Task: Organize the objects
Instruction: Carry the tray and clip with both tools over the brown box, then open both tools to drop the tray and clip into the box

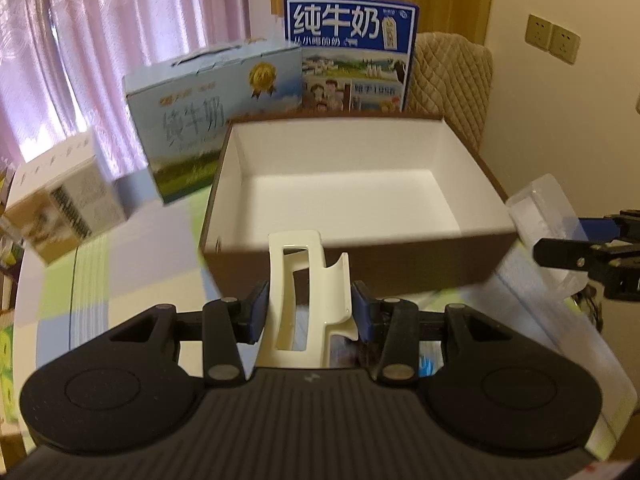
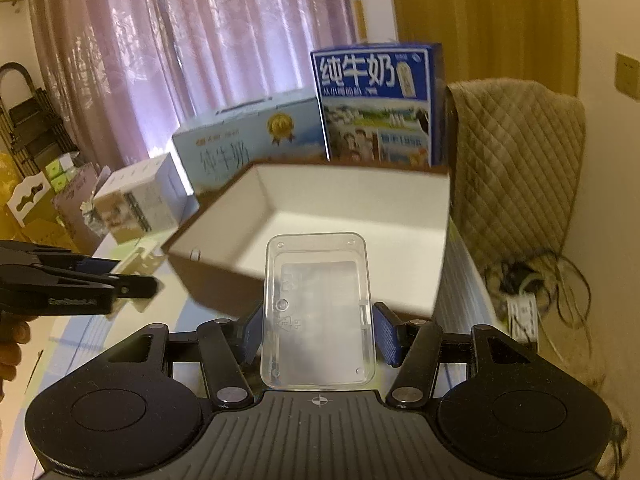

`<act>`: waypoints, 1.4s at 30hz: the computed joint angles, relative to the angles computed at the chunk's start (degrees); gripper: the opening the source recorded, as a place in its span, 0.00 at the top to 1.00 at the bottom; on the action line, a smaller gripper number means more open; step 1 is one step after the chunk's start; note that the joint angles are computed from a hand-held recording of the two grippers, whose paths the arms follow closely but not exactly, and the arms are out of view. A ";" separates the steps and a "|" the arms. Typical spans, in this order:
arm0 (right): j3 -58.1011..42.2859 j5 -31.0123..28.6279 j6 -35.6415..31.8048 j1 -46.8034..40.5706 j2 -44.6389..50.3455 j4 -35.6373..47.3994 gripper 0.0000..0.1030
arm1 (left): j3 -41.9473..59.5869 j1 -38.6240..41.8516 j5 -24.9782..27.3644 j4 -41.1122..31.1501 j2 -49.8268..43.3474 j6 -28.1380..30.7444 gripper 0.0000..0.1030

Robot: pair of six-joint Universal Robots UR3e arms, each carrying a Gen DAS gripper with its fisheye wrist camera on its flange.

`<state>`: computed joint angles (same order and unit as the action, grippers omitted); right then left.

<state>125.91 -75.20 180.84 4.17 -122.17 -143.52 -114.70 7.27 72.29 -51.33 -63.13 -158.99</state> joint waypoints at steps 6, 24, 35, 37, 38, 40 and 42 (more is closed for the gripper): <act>-8.36 1.03 -0.59 -0.97 18.12 -9.40 0.48 | 14.14 -9.26 6.76 7.59 -20.82 -6.78 0.63; -25.06 -1.11 -2.69 -1.11 44.67 -6.30 0.48 | 40.71 -16.52 14.05 0.98 -53.49 -13.01 0.63; -28.38 -2.07 -3.80 -1.11 47.99 -2.99 0.48 | 45.03 -16.92 13.20 -3.55 -57.90 -12.37 0.56; -28.80 -2.05 -3.75 -1.09 48.41 -2.81 0.48 | 44.07 -16.52 12.60 -2.81 -57.06 -12.31 0.40; -28.82 -2.03 -3.82 -1.13 48.49 -2.78 0.48 | 43.45 -16.46 12.89 -2.03 -56.59 -12.43 0.31; -29.13 -2.10 -3.75 -1.09 48.73 -2.64 0.48 | 42.49 -16.23 13.40 -0.91 -55.63 -12.28 0.29; -29.11 -1.95 -3.67 -1.14 48.73 -2.67 0.48 | 41.80 -15.71 13.44 -0.67 -54.68 -12.19 0.29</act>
